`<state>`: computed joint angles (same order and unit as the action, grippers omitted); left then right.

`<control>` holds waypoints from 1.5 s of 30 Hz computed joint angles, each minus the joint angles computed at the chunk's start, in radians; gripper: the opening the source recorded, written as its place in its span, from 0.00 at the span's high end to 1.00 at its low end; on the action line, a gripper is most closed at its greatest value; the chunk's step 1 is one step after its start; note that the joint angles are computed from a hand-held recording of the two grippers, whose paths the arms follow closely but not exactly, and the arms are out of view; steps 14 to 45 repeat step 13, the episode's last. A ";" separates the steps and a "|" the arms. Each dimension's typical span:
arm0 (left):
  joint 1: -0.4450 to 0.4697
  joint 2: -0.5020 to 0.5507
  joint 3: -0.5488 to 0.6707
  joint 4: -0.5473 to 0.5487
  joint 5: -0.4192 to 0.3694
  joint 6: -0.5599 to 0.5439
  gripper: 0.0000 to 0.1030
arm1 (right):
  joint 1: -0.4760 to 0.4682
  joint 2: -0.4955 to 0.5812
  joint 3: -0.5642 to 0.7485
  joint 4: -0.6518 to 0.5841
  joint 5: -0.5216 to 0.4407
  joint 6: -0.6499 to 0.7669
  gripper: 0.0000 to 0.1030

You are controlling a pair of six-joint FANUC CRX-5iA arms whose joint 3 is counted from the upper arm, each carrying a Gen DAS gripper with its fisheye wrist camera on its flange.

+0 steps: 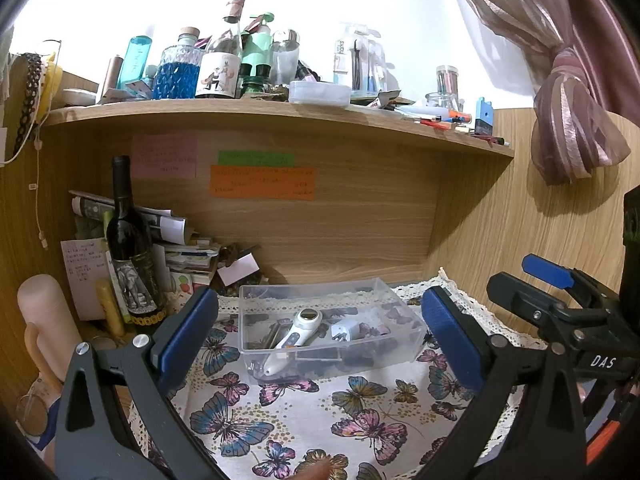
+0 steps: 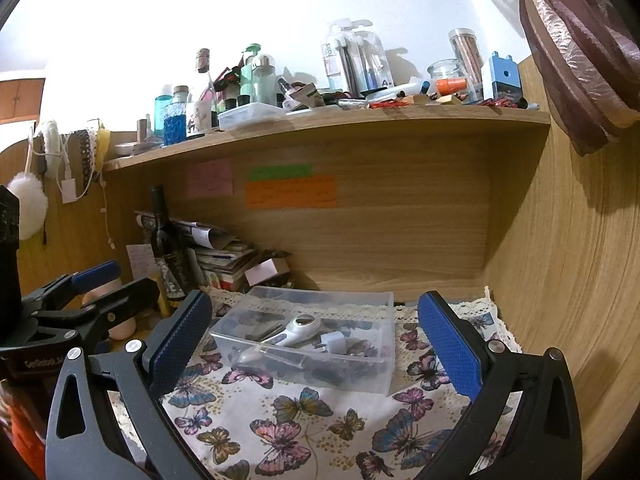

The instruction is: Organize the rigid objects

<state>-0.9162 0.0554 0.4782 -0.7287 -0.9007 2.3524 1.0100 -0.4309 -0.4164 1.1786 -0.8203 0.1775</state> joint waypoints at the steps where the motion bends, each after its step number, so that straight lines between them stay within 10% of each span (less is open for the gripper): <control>1: 0.000 0.001 -0.001 -0.001 0.000 0.002 0.00 | 0.000 0.000 -0.001 0.001 0.000 0.000 0.00; 45: 0.015 -0.004 -0.015 0.023 0.012 -0.007 0.00 | -0.010 0.001 -0.004 0.008 0.015 0.003 0.00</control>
